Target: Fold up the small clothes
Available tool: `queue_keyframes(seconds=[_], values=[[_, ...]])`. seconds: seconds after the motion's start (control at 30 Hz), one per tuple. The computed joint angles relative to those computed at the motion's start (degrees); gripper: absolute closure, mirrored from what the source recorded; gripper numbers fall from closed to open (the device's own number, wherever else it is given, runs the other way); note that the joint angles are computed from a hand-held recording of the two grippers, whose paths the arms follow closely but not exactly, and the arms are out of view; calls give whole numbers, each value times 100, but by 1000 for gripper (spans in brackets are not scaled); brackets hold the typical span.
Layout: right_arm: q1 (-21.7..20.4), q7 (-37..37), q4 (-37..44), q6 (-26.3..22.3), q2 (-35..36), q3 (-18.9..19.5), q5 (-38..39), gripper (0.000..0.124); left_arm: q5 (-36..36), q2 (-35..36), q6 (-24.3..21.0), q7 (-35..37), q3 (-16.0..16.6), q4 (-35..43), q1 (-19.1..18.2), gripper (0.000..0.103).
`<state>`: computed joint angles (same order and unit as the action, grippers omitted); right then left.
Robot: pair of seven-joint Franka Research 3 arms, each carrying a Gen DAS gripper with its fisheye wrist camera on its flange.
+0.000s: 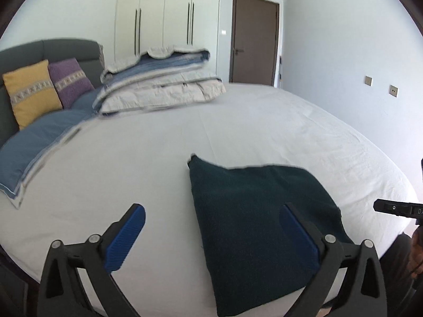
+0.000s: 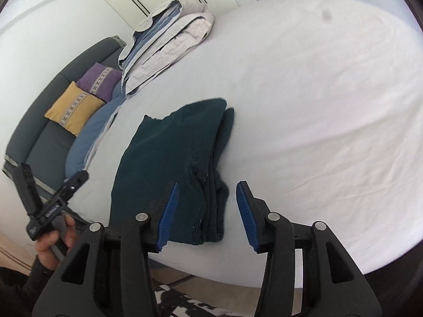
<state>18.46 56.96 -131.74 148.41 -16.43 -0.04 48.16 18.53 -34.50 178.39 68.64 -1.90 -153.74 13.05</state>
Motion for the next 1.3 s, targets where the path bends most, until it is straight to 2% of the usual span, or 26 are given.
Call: queue_keyframes(seconds=[0.07,0.2,0.23,0.27,0.3,0.33,0.37,0.47,0.53,0.6,0.67,0.73,0.93,1.1,1.3], values=[[-89,193,-137,565,-230,317,-652,70,188,-285,64,-296,-625,-3,653,0],[200,101,-421,1655,-616,440,-1087,48,585,-794,-81,-859,-1378,112,1549,0],[290,90,-509,2009,-688,461,-1134,40,701,-878,-163,-969,-1346,127,1538,0],[339,143,-594,2336,-753,499,-1219,37,647,-896,-304,-897,-1176,157,1327,0],[279,306,-675,2573,-835,604,-1365,32,591,-871,-489,-804,-863,198,963,0],[199,462,-716,2720,-898,709,-1512,27,506,-876,-683,-748,-623,228,676,0],[144,568,-732,2744,-970,764,-1650,26,461,-926,-931,-748,-537,260,542,0],[-22,830,-754,2683,-1163,903,-2075,26,585,-1047,-1483,-869,-619,349,543,0],[-337,1134,-742,2469,-1271,1122,-2435,25,543,-1054,-1814,-820,-464,401,291,0],[-489,1393,-708,1899,-1458,1169,-2722,25,409,-989,-2250,-847,-358,492,75,0],[-614,1711,-545,1239,-1490,1215,-3025,25,318,-964,-2437,-906,-281,477,-84,0],[-687,2050,-389,790,-1433,1250,-3301,25,338,-928,-2514,-948,-286,452,-154,0],[-432,2612,-362,607,-1356,1058,-3596,25,369,-861,-2611,-965,-262,380,-385,0],[-630,3256,-290,362,-1237,1206,-4075,25,367,-755,-2644,-978,-228,383,-425,0],[-570,3552,-244,232,-1152,1071,-4275,25,278,-725,-2647,-1004,-146,366,-427,0]])
